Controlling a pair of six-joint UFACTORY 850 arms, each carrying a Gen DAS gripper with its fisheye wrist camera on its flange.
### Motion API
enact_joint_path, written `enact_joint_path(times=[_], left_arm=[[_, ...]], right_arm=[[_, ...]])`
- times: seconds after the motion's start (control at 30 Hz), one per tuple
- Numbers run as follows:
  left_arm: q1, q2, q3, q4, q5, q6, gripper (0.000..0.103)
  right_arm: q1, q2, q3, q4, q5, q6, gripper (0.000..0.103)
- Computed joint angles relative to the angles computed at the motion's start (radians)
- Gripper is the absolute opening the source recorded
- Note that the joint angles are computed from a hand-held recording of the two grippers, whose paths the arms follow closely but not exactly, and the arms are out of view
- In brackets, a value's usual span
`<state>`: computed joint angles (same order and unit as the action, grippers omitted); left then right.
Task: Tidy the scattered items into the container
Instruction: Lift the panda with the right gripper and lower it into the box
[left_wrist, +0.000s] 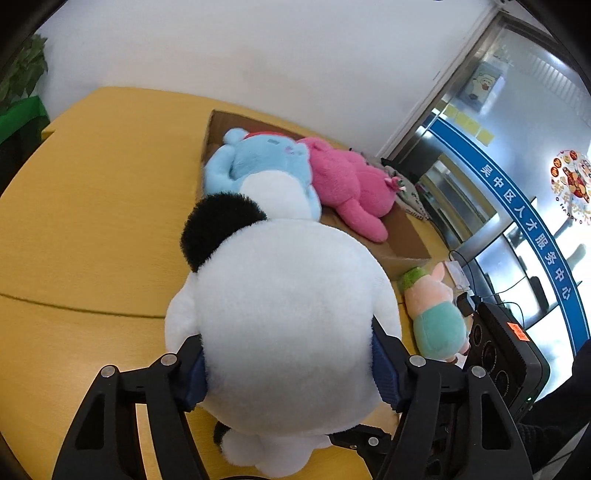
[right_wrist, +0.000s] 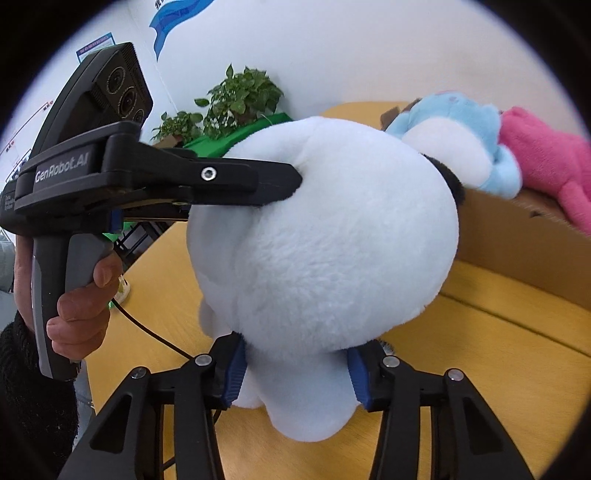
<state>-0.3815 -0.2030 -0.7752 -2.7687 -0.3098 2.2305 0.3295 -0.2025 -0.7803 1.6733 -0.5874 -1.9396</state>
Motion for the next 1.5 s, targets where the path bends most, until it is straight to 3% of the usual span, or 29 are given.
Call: enact_joint_path(times=[0.13,0.23,0.37,0.63,0.93,1.07,1.23,1.33,1.4,1.5], left_arm=[[-0.041,-0.007,-0.097,-0.071,0.018,0.100,0.075],[-0.044,-0.052,-0.210,0.024,0.032,0.053,0.075],[-0.036,-0.139,-0.381,0.256,0.056,-0.125,0.075],[-0.005,-0.341,-0.688,0.815,0.066,-0.648,0.076],[0.040,-0.580,-0.912,1.229,0.010,-1.153,0.076],[0.040,-0.640,-0.956,1.359,-0.024,-1.278,0.079],[0.011,-0.627,-0.928,1.471,0.022,-1.345,0.080],[0.008,-0.623,-0.919,1.473,0.035,-1.360,0.081],[-0.002,-0.627,-0.925,1.559,0.058,-1.436,0.083],[-0.014,-0.627,-0.928,1.668,0.087,-1.545,0.086]], right_arm=[[-0.068,0.094,0.015,-0.001,-0.005,-0.016,0.046],[-0.115,0.130,-0.008,-0.001,0.000,-0.022,0.046],[-0.169,0.142,-0.064,0.007,0.010,-0.038,0.046],[-0.223,0.029,-0.238,-0.059,0.045,0.026,0.046],[-0.166,-0.266,-0.495,-0.253,0.106,0.260,0.047],[-0.157,-0.336,-0.536,-0.416,0.115,0.450,0.048],[-0.144,-0.343,-0.530,-0.581,0.123,0.627,0.048],[-0.133,-0.328,-0.508,-0.598,0.142,0.655,0.049],[-0.127,-0.318,-0.497,-0.618,0.152,0.688,0.050],[-0.115,-0.305,-0.479,-0.672,0.172,0.762,0.060]])
